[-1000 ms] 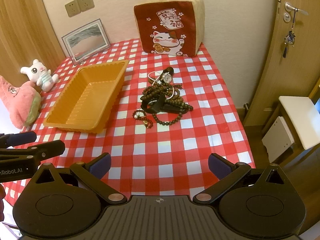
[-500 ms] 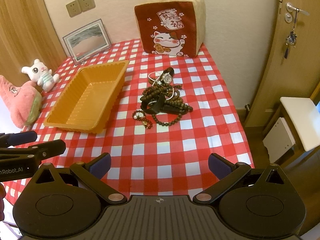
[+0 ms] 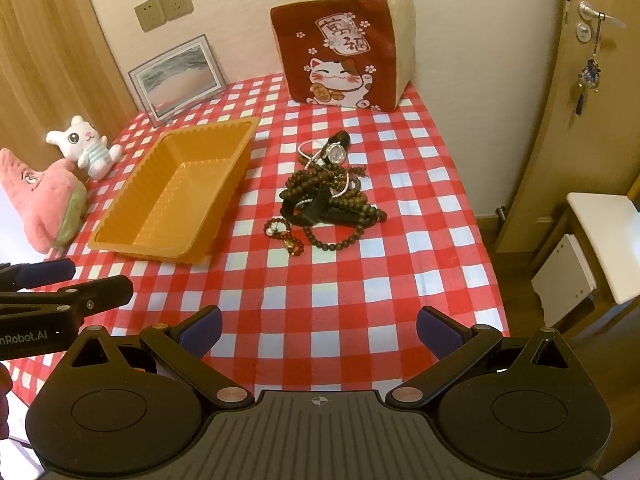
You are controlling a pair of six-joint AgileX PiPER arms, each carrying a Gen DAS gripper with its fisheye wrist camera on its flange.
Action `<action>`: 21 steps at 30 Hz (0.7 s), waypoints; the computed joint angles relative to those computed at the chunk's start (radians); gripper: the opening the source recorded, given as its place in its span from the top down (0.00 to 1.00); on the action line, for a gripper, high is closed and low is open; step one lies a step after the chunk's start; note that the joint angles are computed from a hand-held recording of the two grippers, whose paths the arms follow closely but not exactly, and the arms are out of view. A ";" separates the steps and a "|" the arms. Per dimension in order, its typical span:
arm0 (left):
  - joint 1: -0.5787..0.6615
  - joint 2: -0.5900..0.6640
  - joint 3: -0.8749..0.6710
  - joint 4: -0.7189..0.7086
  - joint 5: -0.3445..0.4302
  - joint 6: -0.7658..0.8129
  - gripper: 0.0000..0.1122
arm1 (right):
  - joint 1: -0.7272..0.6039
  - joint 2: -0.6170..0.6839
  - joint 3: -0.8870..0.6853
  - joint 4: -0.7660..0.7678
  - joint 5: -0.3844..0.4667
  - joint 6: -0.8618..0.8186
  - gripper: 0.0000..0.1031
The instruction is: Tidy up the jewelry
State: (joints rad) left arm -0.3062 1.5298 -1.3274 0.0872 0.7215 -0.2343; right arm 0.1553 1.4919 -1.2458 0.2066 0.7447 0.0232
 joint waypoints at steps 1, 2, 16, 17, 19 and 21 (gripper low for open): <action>0.000 0.001 0.001 -0.001 -0.002 0.001 0.22 | -0.002 0.000 0.000 0.002 -0.001 -0.002 0.00; 0.000 0.001 0.003 0.000 -0.003 0.002 0.22 | -0.013 0.001 0.009 0.009 -0.009 -0.015 0.00; -0.006 0.008 0.078 0.122 -0.051 -0.185 0.22 | -0.021 0.041 0.039 0.067 -0.048 -0.119 0.00; -0.010 0.002 0.099 0.146 -0.066 -0.213 0.22 | -0.011 0.042 0.049 0.069 -0.058 -0.118 0.00; -0.001 -0.018 0.152 0.189 -0.105 -0.265 0.22 | -0.017 0.048 0.063 0.100 -0.069 -0.152 0.00; 0.039 -0.034 0.198 0.178 -0.157 -0.278 0.22 | -0.038 0.053 0.074 0.147 -0.068 -0.206 0.00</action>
State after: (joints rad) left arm -0.2674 1.4960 -1.1291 0.2657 0.5648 -0.5126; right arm 0.1176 1.5450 -1.1716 0.3539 0.6767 -0.1825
